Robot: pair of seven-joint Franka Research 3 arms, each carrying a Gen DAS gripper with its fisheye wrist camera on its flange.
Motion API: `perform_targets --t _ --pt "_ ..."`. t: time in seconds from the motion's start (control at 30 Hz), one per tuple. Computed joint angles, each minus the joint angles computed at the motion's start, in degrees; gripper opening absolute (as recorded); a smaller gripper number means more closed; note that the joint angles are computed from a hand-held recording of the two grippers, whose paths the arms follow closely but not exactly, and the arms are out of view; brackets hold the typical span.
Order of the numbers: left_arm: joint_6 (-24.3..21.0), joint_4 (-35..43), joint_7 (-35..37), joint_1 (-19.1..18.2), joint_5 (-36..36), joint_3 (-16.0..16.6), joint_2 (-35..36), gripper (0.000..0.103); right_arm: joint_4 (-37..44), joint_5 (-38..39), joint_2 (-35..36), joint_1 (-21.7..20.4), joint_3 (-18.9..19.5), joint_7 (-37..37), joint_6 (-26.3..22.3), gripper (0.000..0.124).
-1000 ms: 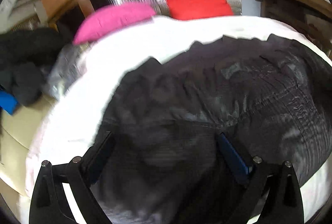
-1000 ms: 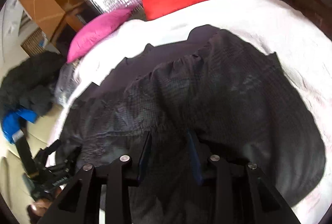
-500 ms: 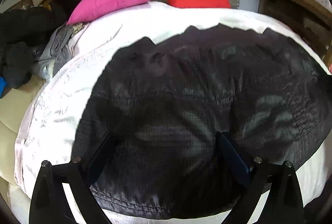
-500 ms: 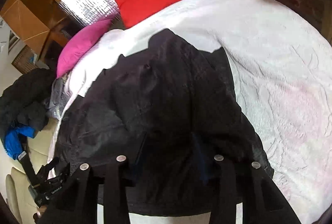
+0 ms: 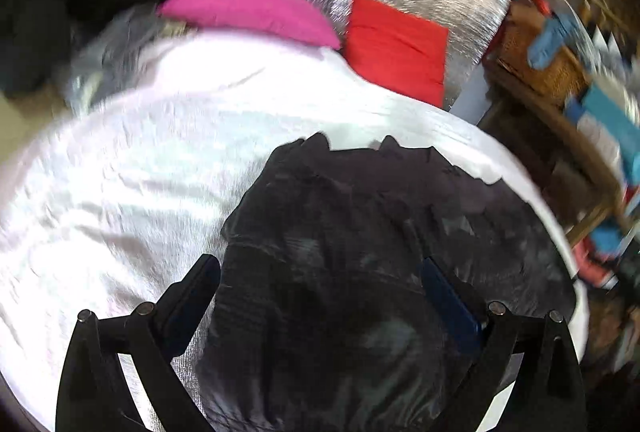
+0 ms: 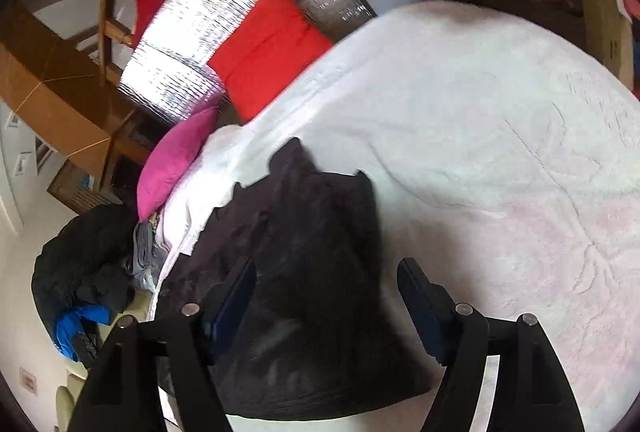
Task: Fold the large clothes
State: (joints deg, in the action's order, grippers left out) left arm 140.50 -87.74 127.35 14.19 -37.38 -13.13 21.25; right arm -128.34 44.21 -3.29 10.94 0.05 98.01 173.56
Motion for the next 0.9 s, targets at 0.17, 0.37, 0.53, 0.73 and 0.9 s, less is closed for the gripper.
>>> perform_targets --t 0.17,0.37,0.53,0.73,0.9 --pt "-10.2 7.0 -4.8 2.4 -2.5 0.0 4.7 0.1 2.1 7.3 1.4 -0.4 -1.2 -9.6 -6.9 0.076" --pt "-24.8 20.0 -10.0 3.9 0.4 -1.0 13.9 0.1 4.7 3.6 4.2 -2.3 -0.5 -9.4 -14.2 0.076" --pt "-28.7 24.6 -11.4 3.7 3.5 -1.5 17.4 0.1 6.7 0.6 6.7 -3.4 -0.1 -8.0 -17.3 0.077" --pt "-35.8 31.5 -11.2 3.5 6.0 -2.9 22.3 0.1 8.6 10.2 8.7 -5.2 0.9 -16.0 -18.6 0.082" --pt "-40.2 33.1 -9.5 4.8 3.6 -4.7 23.5 0.1 10.6 22.7 10.1 -7.1 1.4 -26.4 -21.1 0.088"
